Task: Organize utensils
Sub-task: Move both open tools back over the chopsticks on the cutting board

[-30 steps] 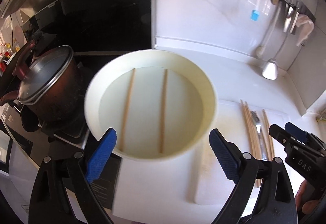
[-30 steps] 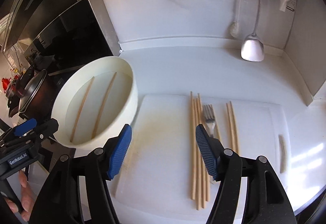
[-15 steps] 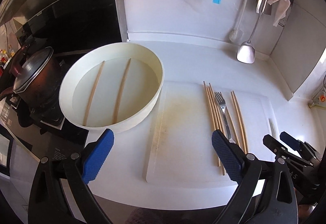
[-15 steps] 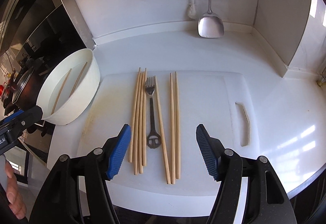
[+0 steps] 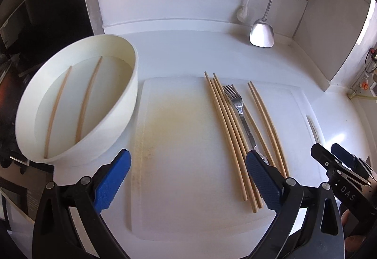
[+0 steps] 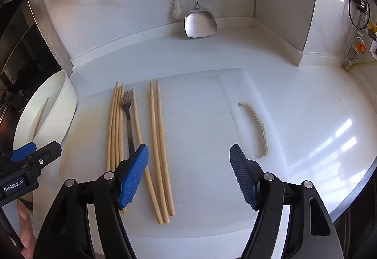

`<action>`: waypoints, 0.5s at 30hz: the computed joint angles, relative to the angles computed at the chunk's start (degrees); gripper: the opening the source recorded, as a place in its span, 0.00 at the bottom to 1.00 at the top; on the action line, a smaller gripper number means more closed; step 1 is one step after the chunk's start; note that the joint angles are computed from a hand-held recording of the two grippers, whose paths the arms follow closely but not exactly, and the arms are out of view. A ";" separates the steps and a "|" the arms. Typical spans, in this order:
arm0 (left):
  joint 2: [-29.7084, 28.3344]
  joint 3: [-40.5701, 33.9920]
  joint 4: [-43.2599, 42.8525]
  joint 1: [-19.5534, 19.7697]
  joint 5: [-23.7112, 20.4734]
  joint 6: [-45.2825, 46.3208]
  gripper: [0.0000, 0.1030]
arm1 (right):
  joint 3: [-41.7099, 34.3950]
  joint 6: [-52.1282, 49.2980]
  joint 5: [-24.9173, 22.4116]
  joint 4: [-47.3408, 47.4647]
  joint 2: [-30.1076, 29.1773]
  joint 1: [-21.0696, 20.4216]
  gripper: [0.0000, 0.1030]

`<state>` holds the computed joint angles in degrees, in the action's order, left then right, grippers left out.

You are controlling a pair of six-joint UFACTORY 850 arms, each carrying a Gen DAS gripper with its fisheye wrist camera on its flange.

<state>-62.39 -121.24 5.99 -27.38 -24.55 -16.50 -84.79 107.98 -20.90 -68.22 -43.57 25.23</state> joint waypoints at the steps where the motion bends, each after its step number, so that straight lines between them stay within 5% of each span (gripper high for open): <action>1: -0.71 -0.68 0.16 -0.13 0.42 -0.58 0.94 | -0.35 0.42 -0.14 -0.94 -0.64 -0.23 0.66; 15: -5.81 -3.65 21.32 -2.02 4.66 -25.28 0.94 | -6.63 6.02 3.66 -15.76 -8.21 -2.53 0.66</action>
<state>-68.20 -124.89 27.31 -29.40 -19.89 -41.78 -91.42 114.00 -17.25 -83.98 -51.78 22.71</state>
